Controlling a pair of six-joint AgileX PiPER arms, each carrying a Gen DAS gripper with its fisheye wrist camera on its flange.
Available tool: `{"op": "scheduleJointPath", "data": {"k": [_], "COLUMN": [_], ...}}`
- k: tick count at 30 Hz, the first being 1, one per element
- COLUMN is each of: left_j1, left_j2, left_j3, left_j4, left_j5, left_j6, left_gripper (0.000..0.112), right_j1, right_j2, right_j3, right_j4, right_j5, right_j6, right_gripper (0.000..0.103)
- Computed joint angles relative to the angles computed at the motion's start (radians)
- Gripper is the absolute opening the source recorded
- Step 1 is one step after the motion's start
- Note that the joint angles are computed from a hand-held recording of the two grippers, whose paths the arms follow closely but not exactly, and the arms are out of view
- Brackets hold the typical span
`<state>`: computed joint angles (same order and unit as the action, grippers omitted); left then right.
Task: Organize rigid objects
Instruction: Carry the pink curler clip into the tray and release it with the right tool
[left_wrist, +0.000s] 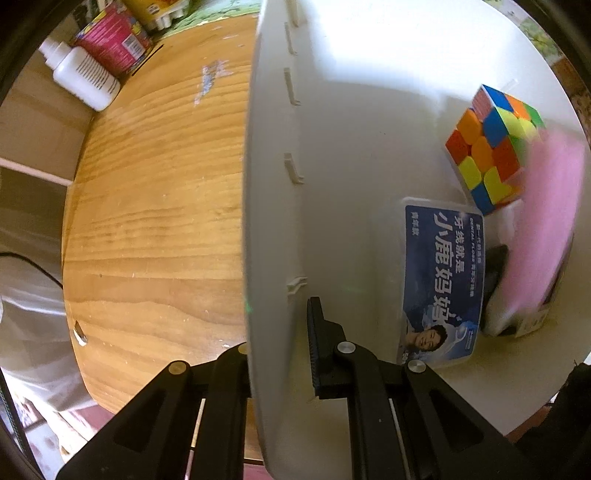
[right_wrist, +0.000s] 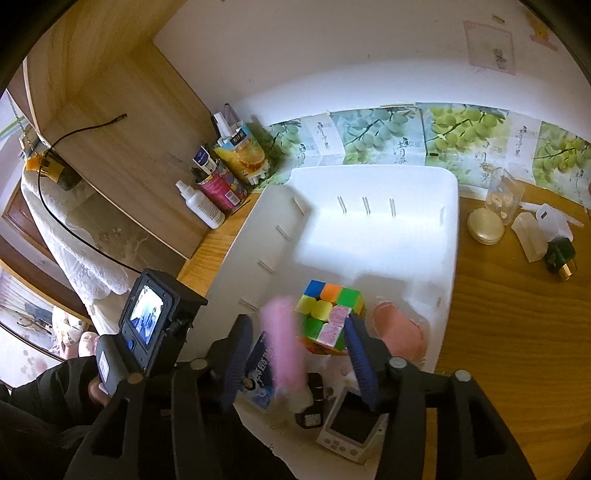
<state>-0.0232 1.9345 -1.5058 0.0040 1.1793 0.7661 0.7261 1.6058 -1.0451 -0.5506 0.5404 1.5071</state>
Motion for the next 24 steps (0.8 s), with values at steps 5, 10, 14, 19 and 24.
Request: {"op": "scheduleJointPath", "data": {"k": [5, 10, 14, 19, 24], "left_j1": [-0.004, 0.001, 0.003, 0.005, 0.008], "left_j2": [-0.004, 0.004, 0.005, 0.000, -0.002], "left_j3": [0.005, -0.006, 0.000, 0.016, 0.019], "left_j4": [0.014, 0.023, 0.022, 0.033, 0.034], "left_j5": [-0.003, -0.002, -0.015, -0.035, -0.039], "left_j6": [-0.047, -0.073, -0.080, -0.099, -0.118], "left_gripper": [0.013, 0.014, 0.014, 0.015, 0.015], "right_j1": [-0.027, -0.055, -0.088, -0.127, -0.187], "right_j2": [-0.047, -0.108, -0.165, -0.247, -0.326], "right_j3": [0.054, 0.121, 0.190, 0.291, 0.400], "right_j4": [0.024, 0.042, 0.045, -0.029, -0.135], "right_j5": [-0.013, -0.011, -0.008, 0.036, 0.061], "right_j6": [-0.032, -0.049, -0.046, 0.023, 0.071], "right_gripper": [0.061, 0.069, 0.069, 0.069, 0.070]}}
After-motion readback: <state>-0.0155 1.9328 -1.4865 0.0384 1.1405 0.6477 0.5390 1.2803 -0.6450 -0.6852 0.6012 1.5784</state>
